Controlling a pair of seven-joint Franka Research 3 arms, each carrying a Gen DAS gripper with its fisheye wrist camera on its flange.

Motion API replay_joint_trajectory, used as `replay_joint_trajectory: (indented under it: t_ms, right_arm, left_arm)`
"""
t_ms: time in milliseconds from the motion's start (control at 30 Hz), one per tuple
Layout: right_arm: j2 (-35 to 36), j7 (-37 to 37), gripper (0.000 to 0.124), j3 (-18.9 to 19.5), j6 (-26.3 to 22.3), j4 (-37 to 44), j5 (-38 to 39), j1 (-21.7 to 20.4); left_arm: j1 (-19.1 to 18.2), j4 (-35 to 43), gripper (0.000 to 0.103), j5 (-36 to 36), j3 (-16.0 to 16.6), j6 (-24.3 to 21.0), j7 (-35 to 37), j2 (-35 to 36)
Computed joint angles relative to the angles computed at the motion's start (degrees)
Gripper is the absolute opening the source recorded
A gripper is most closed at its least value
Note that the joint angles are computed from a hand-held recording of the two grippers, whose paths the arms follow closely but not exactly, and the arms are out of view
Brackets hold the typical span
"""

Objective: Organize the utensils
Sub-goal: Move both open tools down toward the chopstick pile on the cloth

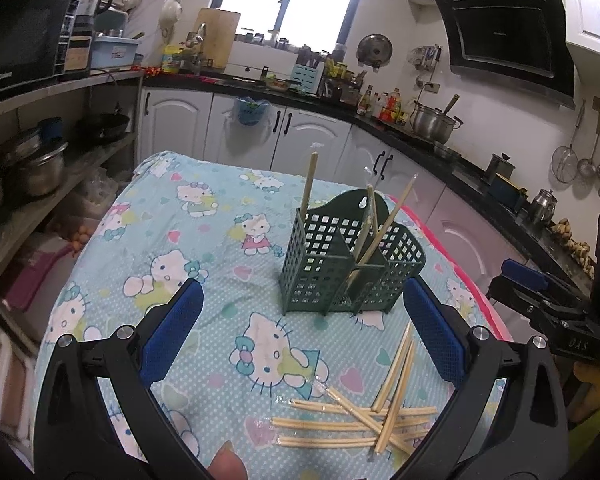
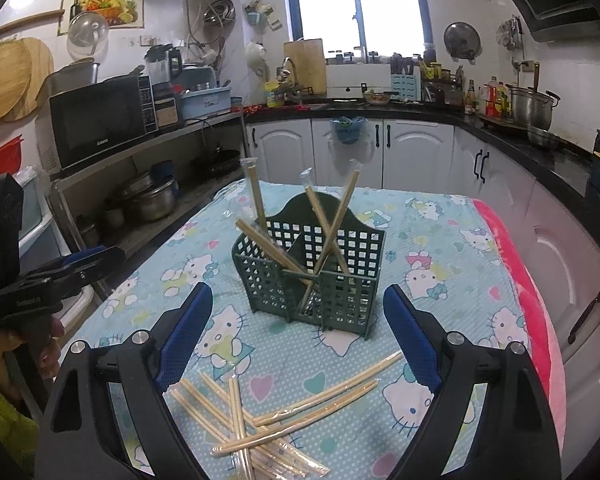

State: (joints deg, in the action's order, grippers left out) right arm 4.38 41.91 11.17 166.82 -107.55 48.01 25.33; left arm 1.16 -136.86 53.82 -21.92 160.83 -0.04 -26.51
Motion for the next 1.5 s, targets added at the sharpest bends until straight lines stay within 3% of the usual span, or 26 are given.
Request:
replay_joint_trajectory:
  t_ms: [967, 1500]
  right_arm:
    - [0.77, 5.48, 0.085, -0.18, -1.50, -4.50, -7.79, 0.88]
    - [1.73, 12.80, 0.085, -1.36, -0.62, -6.81, -16.03, 0.05]
  left_arm:
    - [-3.64, -8.91, 0.092, -10.14, 1.78, -1.64, 4.19, -3.03]
    - [-8.31, -11.76, 0.091, -20.80, 4.67, 3.72, 12.16, 0.26]
